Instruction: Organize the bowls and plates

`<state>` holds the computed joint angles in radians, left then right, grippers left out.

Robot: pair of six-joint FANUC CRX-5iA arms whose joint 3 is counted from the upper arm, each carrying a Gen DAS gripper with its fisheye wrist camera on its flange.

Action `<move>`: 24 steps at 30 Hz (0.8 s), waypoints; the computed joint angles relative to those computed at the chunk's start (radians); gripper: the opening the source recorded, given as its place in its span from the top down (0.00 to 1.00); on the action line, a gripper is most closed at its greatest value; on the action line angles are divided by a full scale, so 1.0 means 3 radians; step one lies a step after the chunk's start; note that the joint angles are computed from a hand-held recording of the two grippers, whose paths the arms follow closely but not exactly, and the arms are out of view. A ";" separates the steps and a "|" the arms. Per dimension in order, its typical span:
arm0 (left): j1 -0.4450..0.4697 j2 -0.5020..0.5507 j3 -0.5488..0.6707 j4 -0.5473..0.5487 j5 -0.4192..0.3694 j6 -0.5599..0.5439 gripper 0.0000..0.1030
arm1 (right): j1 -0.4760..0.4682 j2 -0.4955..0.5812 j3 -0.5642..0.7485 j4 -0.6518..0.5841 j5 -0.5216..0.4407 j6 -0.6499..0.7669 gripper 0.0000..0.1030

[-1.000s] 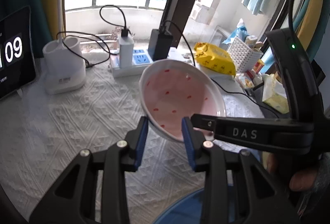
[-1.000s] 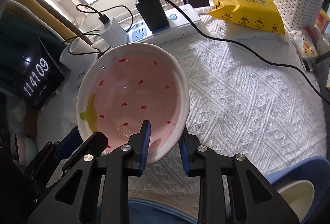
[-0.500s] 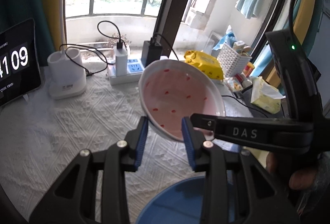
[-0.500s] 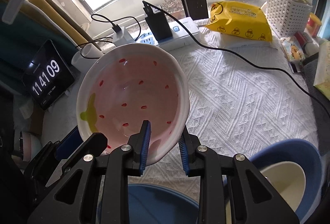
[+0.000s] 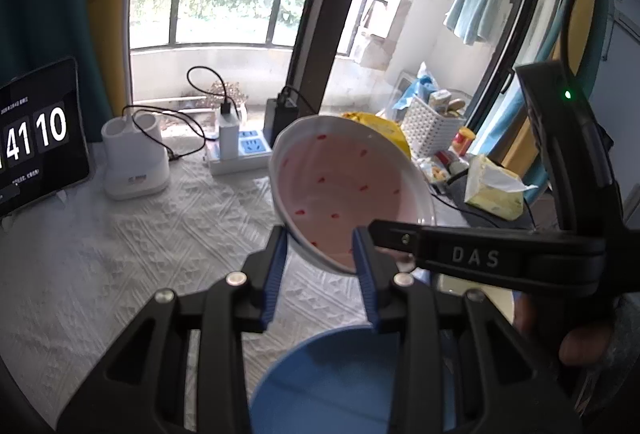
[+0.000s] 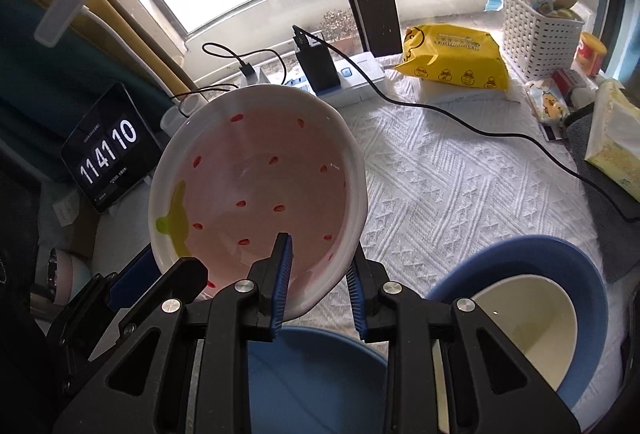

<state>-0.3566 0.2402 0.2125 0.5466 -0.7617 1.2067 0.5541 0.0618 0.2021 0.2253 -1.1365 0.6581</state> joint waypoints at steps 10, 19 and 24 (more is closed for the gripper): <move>-0.0036 -0.0157 -0.0153 0.0028 0.0077 -0.0072 0.66 | 0.0099 -0.0225 -0.0218 0.0109 0.0050 -0.0126 0.72; -0.0109 -0.0251 -0.0245 0.0024 0.0106 -0.0083 0.66 | 0.0173 -0.0430 -0.0418 0.0219 0.0063 -0.0264 0.72; -0.0151 -0.0281 -0.0264 0.0019 0.0106 -0.0099 0.66 | 0.0188 -0.0533 -0.0522 0.0249 0.0075 -0.0321 0.72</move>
